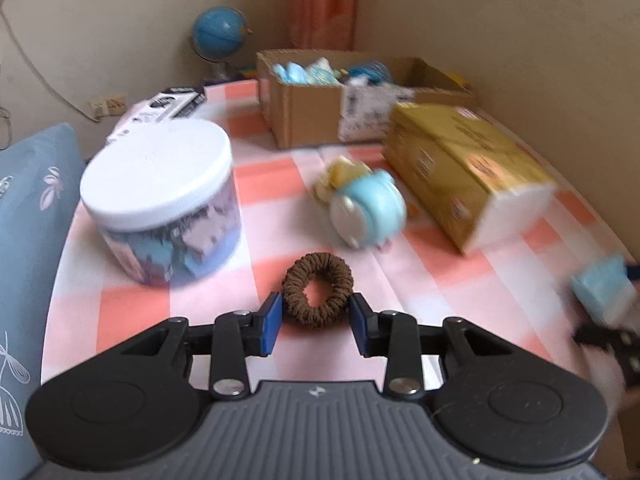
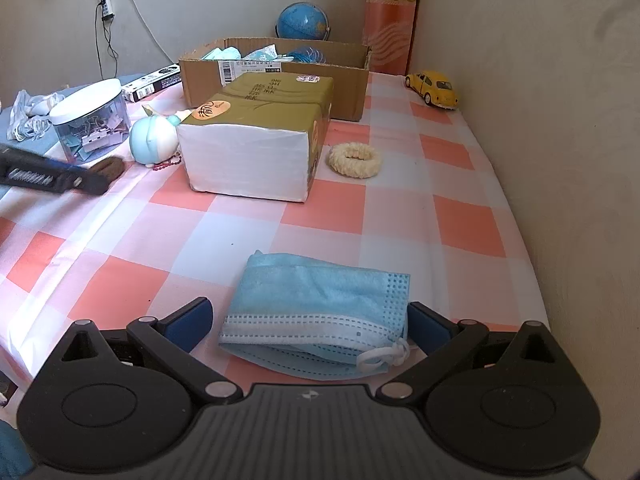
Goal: Organize soft objects
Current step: 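Grasp the brown hair tie with the left gripper while the right holds the mask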
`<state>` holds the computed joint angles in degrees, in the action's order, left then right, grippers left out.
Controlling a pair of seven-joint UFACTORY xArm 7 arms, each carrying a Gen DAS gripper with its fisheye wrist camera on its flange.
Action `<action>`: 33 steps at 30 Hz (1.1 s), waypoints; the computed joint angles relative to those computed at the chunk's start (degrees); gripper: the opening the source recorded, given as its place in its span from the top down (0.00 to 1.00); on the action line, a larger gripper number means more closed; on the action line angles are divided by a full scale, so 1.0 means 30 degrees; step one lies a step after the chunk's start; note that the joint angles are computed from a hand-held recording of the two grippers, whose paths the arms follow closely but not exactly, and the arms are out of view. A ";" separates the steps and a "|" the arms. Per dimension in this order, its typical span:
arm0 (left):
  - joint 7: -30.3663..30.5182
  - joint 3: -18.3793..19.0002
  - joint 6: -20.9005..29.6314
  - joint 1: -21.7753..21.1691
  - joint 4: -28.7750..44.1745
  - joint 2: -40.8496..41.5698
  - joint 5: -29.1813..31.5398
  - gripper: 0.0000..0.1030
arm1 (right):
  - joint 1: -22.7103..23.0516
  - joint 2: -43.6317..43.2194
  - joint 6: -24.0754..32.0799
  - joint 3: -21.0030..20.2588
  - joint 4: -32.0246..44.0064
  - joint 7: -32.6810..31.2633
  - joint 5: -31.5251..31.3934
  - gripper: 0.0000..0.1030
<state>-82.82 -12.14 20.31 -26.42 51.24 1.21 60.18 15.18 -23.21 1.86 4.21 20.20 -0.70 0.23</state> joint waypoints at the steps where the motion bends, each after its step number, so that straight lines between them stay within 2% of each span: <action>1: 0.0278 -0.0040 -0.0119 -0.0027 -0.0253 -0.0215 -0.0252 0.62 | -0.0042 -0.0012 -0.0061 0.0044 -0.0031 0.0045 -0.0012 0.00; 3: 0.0757 -0.0136 -0.0310 0.0008 -0.0598 -0.0508 -0.0481 0.51 | -0.0054 -0.0037 -0.0208 0.0054 -0.0123 0.0087 -0.0032 0.00; 5: 0.0855 -0.0227 -0.0046 0.0093 -0.0577 -0.0490 -0.0171 0.46 | -0.0094 -0.0116 -0.0376 0.0105 -0.0267 0.0160 -0.0066 0.00; 10: 0.1822 0.0023 -0.0845 0.0381 -0.0308 -0.0052 0.0001 0.46 | -0.0062 -0.0517 -0.0585 0.0176 -0.0682 0.0312 -0.0176 0.00; 17: 0.2366 0.0343 -0.1615 0.0177 0.0084 0.0427 0.0465 0.51 | -0.1065 -0.0727 -0.0542 0.1372 -0.0791 0.1478 -0.0594 0.00; 20: 0.2114 0.0486 -0.1870 0.0159 0.0068 0.0456 0.0643 0.51 | -0.0558 -0.0161 -0.0078 0.0930 -0.0127 0.1314 -0.0713 0.00; 23: 0.1890 0.0514 -0.1845 0.0112 0.0057 0.0430 0.0841 0.51 | 0.0580 0.0722 0.0455 0.0067 0.0850 0.0503 -0.0466 0.00; 24: 0.1890 0.0515 -0.1845 0.0111 0.0057 0.0430 0.0841 0.51 | 0.0417 0.0876 0.0704 0.0305 0.1120 0.0487 -0.0546 0.00; 27: 0.1759 0.0520 -0.1841 0.0094 0.0054 0.0424 0.0966 0.51 | -0.1374 0.0602 0.1365 0.2024 0.1476 0.1751 -0.1566 0.00; 30: 0.1670 0.0530 -0.1895 0.0110 0.0064 0.0445 0.1103 0.51 | -0.0185 -0.0181 0.2262 0.0682 0.1192 0.1188 -0.0824 0.00; 33: 0.1637 0.0557 -0.1995 0.0131 0.0076 0.0469 0.1213 0.51 | -0.0096 -0.0654 0.2924 0.0519 0.0798 0.1100 -0.0479 0.00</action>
<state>-77.91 -10.47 14.33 -26.03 51.47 2.62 63.82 14.89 -25.18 10.63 5.77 22.59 2.60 -1.21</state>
